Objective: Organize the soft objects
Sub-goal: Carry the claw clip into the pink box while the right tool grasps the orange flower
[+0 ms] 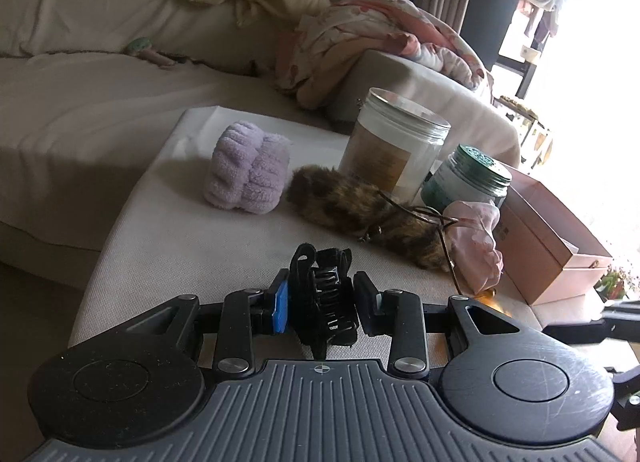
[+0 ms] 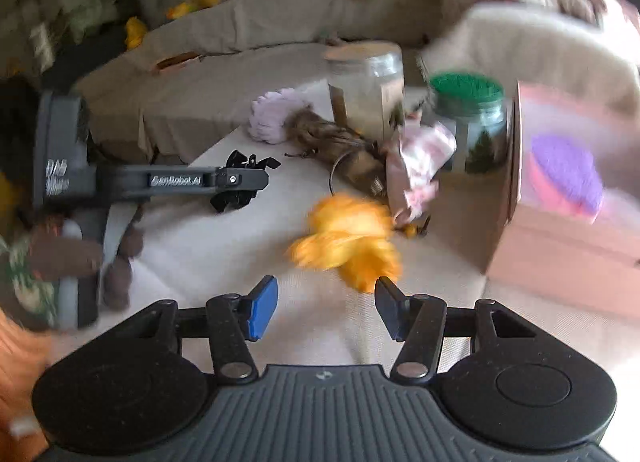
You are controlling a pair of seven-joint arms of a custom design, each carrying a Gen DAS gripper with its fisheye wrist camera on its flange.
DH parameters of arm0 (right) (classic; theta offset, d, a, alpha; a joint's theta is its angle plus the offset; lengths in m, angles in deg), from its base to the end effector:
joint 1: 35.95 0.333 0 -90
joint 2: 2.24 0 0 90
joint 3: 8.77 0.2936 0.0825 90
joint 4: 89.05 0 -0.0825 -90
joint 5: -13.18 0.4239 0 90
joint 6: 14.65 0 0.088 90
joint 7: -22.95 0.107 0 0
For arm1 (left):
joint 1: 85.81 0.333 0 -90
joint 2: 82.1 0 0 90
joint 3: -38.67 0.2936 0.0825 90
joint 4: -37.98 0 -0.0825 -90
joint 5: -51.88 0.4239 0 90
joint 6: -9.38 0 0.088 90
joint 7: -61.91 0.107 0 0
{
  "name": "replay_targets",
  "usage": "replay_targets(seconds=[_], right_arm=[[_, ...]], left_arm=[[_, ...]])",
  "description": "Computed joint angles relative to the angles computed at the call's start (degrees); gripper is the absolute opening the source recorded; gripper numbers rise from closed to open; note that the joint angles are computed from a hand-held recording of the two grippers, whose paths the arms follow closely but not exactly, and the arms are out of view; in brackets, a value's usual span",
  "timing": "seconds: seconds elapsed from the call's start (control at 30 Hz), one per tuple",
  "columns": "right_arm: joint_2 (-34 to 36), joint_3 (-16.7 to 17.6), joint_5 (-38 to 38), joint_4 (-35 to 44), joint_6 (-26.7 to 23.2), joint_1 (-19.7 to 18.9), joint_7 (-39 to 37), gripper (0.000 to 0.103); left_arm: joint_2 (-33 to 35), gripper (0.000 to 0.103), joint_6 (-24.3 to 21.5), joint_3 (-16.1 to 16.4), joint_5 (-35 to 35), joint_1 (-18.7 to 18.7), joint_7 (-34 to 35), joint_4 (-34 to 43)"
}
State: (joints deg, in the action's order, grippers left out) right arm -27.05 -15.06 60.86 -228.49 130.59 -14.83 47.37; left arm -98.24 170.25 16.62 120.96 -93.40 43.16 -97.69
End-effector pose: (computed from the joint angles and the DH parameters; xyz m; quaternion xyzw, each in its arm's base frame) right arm 0.4865 0.1184 0.4801 -0.8516 0.3332 -0.1080 0.3899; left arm 0.4380 -0.3052 0.4360 -0.7109 0.5179 -0.3986 0.2598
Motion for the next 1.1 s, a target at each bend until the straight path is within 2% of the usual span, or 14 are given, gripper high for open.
replay_targets(seconds=[0.07,0.1,0.27,0.37,0.43,0.47,0.5,0.53,0.63,0.73,0.83,0.9,1.0,1.1], right_arm=[[-0.8,0.7,0.3,-1.7,5.5,0.5,-2.1,0.055],[-0.6,0.6,0.2,-1.5,6.3,0.8,-2.2,0.055],[3.4,-0.2,1.1,2.5,3.6,2.2,-3.5,0.055],[7.2,2.5,-0.6,4.5,5.3,1.8,-1.8,0.055],[9.1,3.5,-2.3,6.2,4.5,0.9,1.6,0.052],[9.4,3.7,-2.9,6.8,3.5,0.5,2.7,0.035],[9.4,3.8,-3.7,7.5,2.1,0.2,2.9,0.013],[9.4,3.6,-3.6,8.2,0.4,0.1,2.6,0.006],[8.6,2.4,-0.1,9.9,-2.9,-0.2,0.2,0.005],[9.1,2.1,1.5,14.2,-7.1,-1.1,1.1,0.005],[10.8,1.4,4.3,20.5,-11.5,-2.5,2.2,0.005],[11.9,1.5,7.3,24.4,-11.0,-3.3,1.1,0.005],[14.6,1.9,10.4,30.5,-7.6,-4.9,1.2,0.005],[18.0,2.1,11.6,36.1,-4.5,-7.2,2.3,0.005]], left_arm=[[0.0,0.037,-0.2,-0.1,0.0,-0.1,0.0,0.0],[0.1,0.037,-0.3,-0.1,0.0,-0.1,0.1,0.1],[-0.1,0.037,-0.1,0.1,0.0,-0.1,0.3,-0.1],[-0.2,0.037,-0.1,0.1,-0.1,-0.1,0.5,-0.2],[-0.3,0.037,-0.7,0.0,-0.7,-0.3,1.2,-0.2],[-0.3,0.037,-1.0,0.0,-1.2,-0.4,1.8,-0.2],[-0.3,0.037,-1.4,-0.1,-1.7,-0.6,2.3,-0.1],[-0.2,0.037,-1.9,0.0,-2.7,-0.9,3.2,0.0],[-0.4,0.035,-2.2,0.3,-4.9,-1.1,4.8,0.4],[-2.9,0.035,-1.1,0.3,-4.8,0.0,4.3,0.6],[-4.9,0.035,-0.2,1.5,-7.9,1.4,9.4,3.3],[-3.9,0.035,-1.5,1.9,-10.0,2.8,15.2,7.8],[1.4,0.035,-1.3,2.4,-12.8,3.9,22.7,16.2],[9.8,0.035,0.7,3.8,-18.7,2.1,29.3,25.9]])
